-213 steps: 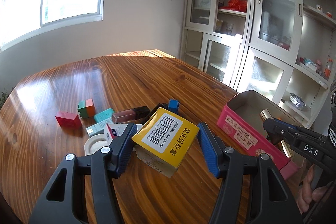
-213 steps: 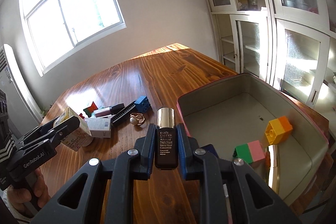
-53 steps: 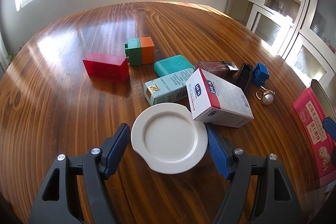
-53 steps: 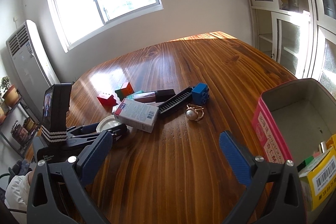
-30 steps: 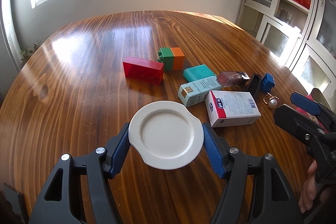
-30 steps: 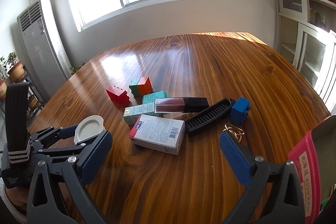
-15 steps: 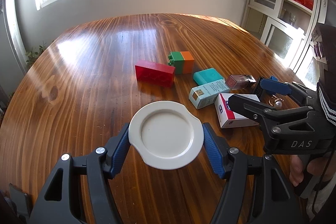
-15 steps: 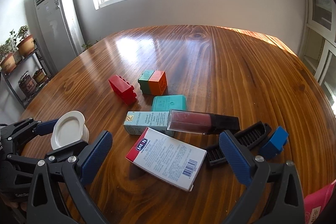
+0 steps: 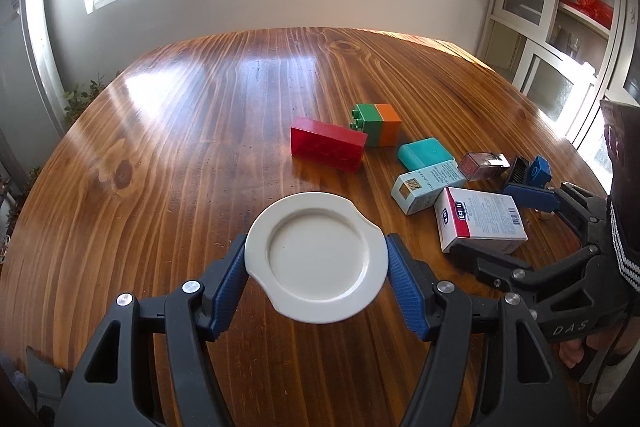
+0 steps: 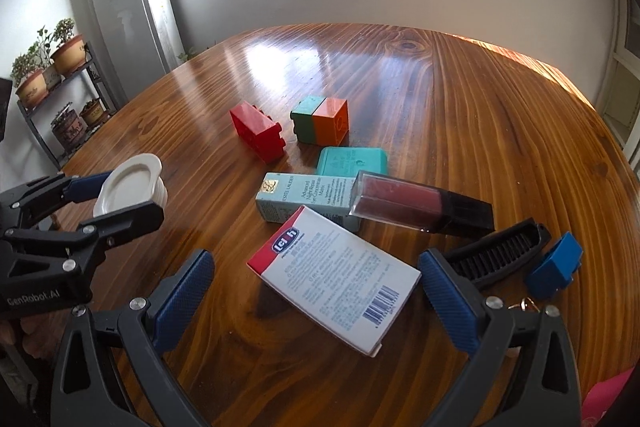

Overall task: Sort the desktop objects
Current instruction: 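Grasp white medicine box with right tool while left holds the dish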

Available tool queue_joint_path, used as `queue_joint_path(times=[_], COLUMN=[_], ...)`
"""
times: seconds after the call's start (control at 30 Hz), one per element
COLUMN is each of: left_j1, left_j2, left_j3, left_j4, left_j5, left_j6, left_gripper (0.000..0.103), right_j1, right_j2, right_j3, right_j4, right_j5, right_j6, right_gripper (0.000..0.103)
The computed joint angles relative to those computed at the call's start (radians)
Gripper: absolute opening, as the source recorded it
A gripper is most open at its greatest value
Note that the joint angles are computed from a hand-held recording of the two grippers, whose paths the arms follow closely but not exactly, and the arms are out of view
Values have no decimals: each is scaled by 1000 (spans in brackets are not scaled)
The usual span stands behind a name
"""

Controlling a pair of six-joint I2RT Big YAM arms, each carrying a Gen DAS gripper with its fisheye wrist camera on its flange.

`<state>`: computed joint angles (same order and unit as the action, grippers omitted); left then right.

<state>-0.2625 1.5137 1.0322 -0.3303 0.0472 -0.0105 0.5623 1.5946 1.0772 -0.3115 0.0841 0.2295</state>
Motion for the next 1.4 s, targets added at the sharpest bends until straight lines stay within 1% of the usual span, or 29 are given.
queue_joint_path(times=[0.1,0.13,0.17,0.2,0.23,0.27,0.33,0.37,0.43,0.53,0.6,0.7,0.77,0.93,1.07,1.17,1.4], left_j1=[-1,-2,-4,-6,-7,-8,-7,-6,-4,-4,-4,-5,-5,-5,-9,-13,-28], left_j2=[-4,-5,-6,-6,-7,-8,-8,-8,-9,-12,-14,-16,-20,-23,-32,-41,-60], left_j3=[-3,-4,-5,-5,-5,-6,-6,-5,-5,-6,-8,-9,-11,-13,-21,-28,-44], left_j4=[3,4,4,4,3,3,3,2,1,2,3,4,6,8,14,18,31], left_j5=[2,2,2,2,3,3,3,4,6,6,8,10,11,9,10,11,11], left_j6=[1,3,4,5,6,5,3,1,-3,-5,-4,-3,-5,-9,-4,-2,6], left_gripper=[70,70,70,70,70,70,70,70,70,70,70,70,70,70,70,70,70], right_j1=[18,25,28,34,42,45,52,56,67,88,89,84,84,91,97,105,124], right_j2=[-1,1,6,10,6,4,-3,-4,-3,3,10,31,49,47,35,20,-58], right_j3=[1,2,6,12,8,8,3,2,3,13,23,47,66,63,48,30,-47], right_j4=[-29,-44,-60,-80,-81,-89,-93,-93,-96,-92,-89,-92,-109,-107,-106,-102,-56], right_j5=[-1,8,17,25,48,44,23,16,28,97,116,108,109,124,140,151,178], right_j6=[-21,-22,-23,-19,-23,-24,-24,-24,-28,-43,-43,-38,-37,-30,0,37,128], right_gripper=[96,90,82,77,73,69,66,66,66,66,66,66,66,57,53,53,51])
